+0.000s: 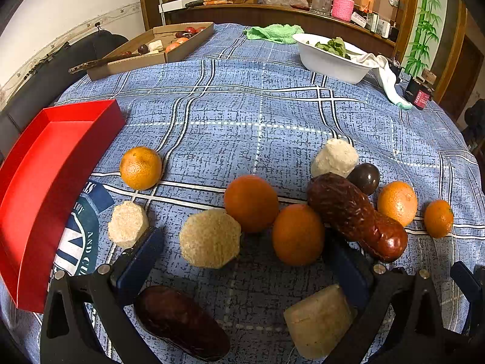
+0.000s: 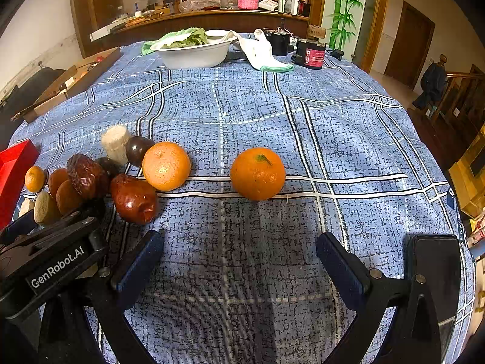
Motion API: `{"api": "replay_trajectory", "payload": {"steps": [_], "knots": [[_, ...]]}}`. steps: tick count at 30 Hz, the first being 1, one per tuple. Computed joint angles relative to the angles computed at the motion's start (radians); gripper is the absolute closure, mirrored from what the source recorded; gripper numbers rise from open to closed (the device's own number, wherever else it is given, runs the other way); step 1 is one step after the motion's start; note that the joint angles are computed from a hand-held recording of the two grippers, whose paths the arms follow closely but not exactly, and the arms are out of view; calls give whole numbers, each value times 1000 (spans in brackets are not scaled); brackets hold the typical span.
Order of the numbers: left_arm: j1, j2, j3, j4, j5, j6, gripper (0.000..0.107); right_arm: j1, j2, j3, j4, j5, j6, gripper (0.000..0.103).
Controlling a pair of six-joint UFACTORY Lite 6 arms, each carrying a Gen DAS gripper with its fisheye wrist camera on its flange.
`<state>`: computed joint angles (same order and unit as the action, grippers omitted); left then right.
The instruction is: Organize fruits
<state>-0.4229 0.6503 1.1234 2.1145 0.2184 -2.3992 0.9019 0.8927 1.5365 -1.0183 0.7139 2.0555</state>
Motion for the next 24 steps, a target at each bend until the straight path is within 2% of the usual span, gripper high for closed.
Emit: {"api": "replay_trajectory", "payload": {"steps": [19,24], "knots": [[-2,0,0,-13,2,9,4,2,-1,0,2,0,0,1],[28,-2,24,-86,-74,148,4,0,-11,-4,29,-14,-30,0]]}}
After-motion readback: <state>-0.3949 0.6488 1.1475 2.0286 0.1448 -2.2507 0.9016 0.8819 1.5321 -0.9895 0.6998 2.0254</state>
